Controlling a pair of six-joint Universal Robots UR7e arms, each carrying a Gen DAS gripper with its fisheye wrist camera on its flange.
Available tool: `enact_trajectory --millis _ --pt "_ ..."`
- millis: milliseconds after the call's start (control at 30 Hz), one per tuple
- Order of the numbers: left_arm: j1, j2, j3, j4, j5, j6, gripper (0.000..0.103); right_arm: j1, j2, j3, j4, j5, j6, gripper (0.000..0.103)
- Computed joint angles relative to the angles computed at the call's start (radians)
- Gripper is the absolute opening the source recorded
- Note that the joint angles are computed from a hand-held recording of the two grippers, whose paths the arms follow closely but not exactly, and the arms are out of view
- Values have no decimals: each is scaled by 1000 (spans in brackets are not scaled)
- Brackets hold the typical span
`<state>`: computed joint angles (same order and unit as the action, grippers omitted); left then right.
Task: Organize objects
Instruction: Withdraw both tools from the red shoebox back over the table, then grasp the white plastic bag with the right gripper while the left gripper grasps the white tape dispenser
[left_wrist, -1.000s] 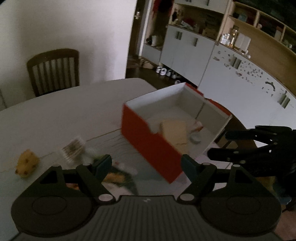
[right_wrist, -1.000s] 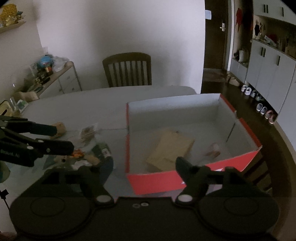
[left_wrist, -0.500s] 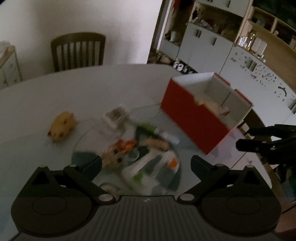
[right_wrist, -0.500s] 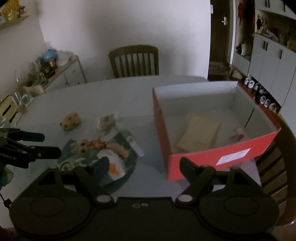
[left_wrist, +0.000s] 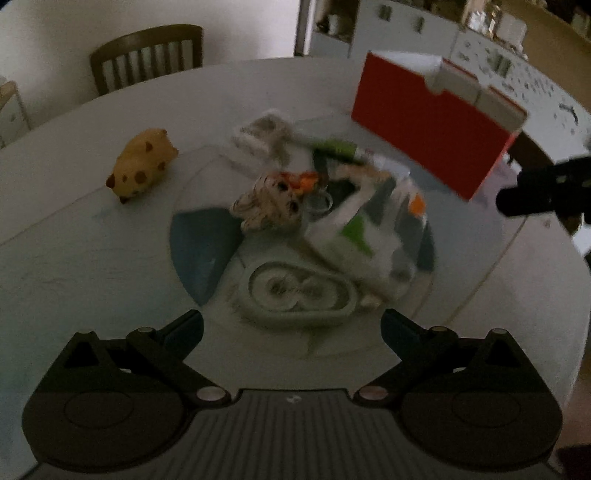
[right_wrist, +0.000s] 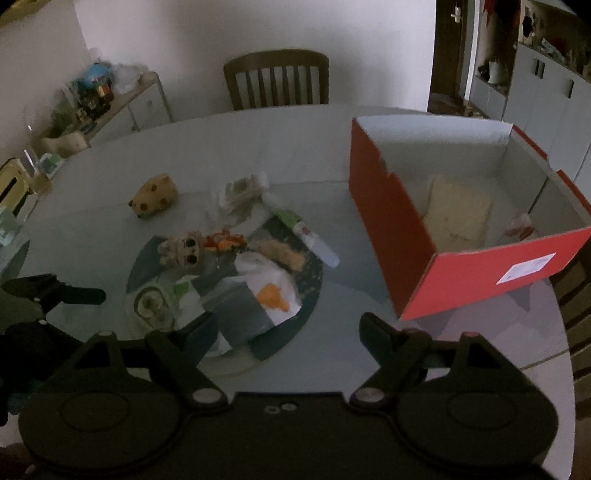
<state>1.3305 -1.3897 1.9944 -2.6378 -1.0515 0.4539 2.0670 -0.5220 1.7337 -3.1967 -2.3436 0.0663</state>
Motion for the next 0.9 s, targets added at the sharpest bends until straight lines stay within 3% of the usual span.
enact_trajectory --millis 333,633,767,900 --pt "56 48 -46 -31 -25 196 102 -1 90 -130 98 -60 70 84" --pt "68 77 -83 -6 -64 364 102 -16 167 -292 278 -112 266 84" --pt "66 88 -96 13 -85 438 103 -31 189 -341 348 -91 326 85" --pt "58 98 -109 31 -101 522 102 -30 215 -385 380 -86 328 86"
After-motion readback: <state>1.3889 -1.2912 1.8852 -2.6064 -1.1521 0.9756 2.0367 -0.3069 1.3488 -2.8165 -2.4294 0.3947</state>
